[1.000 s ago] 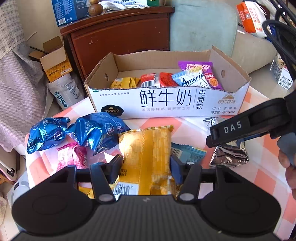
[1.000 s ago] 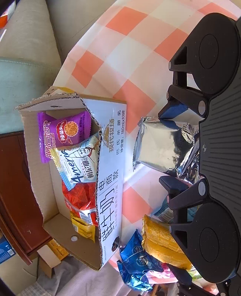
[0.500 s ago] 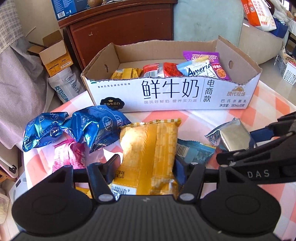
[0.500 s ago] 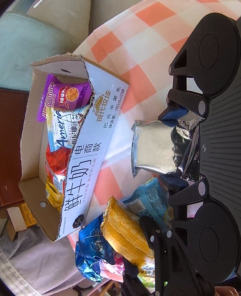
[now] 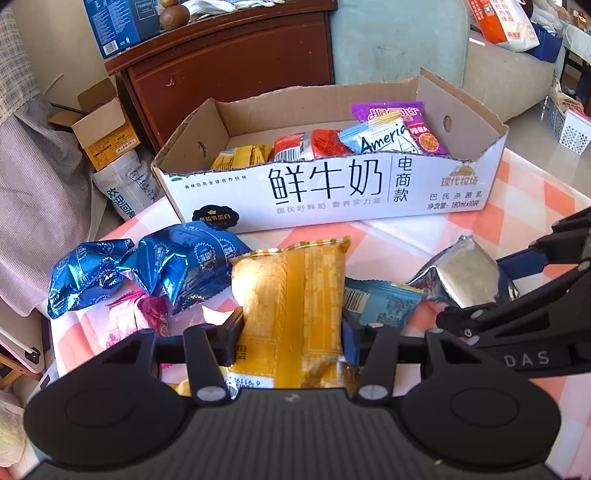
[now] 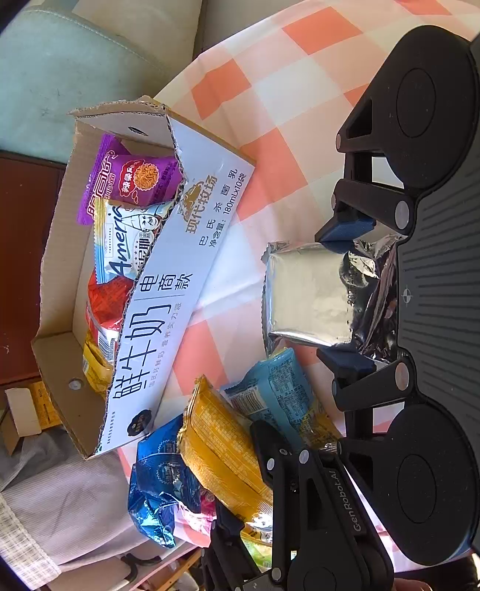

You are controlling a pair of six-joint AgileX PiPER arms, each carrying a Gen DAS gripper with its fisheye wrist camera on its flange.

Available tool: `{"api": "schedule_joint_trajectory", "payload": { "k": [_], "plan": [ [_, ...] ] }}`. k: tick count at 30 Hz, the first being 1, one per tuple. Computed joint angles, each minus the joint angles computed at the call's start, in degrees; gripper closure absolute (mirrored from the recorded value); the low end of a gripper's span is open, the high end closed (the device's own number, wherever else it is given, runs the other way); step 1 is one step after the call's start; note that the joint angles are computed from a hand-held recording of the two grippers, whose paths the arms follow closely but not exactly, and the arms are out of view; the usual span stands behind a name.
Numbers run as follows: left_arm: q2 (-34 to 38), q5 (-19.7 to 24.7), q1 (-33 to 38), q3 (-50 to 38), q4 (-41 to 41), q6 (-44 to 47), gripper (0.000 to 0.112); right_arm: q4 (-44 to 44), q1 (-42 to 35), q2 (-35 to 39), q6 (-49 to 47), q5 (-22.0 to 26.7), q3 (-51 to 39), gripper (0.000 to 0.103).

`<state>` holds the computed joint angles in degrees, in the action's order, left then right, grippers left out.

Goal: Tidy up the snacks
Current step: 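Carry the orange-yellow bag with the left tool while the right carries the silver packet to the box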

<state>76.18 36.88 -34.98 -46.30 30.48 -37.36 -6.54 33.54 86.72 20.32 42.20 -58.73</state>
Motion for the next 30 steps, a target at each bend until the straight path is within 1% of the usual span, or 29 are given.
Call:
{"api": "schedule_joint_trajectory", "payload": {
  "k": [11,22,30],
  "plan": [
    [-2.6,0.0,-0.6,0.1,-0.6,0.3,0.063,0.0,0.1,-3.7,-0.6,-1.2,1.2,0.045],
    [-5.8,0.3,0.2,1.5,3.2,-1.5,0.063,-1.6,1.6,-6.9,-1.0,-2.5,2.2,0.045],
    [-6.8,0.3,0.7,0.5,5.3,-5.1,0.063,-5.5,3.6,-7.1,2.5,-2.8,1.0,0.045]
  ]
}}
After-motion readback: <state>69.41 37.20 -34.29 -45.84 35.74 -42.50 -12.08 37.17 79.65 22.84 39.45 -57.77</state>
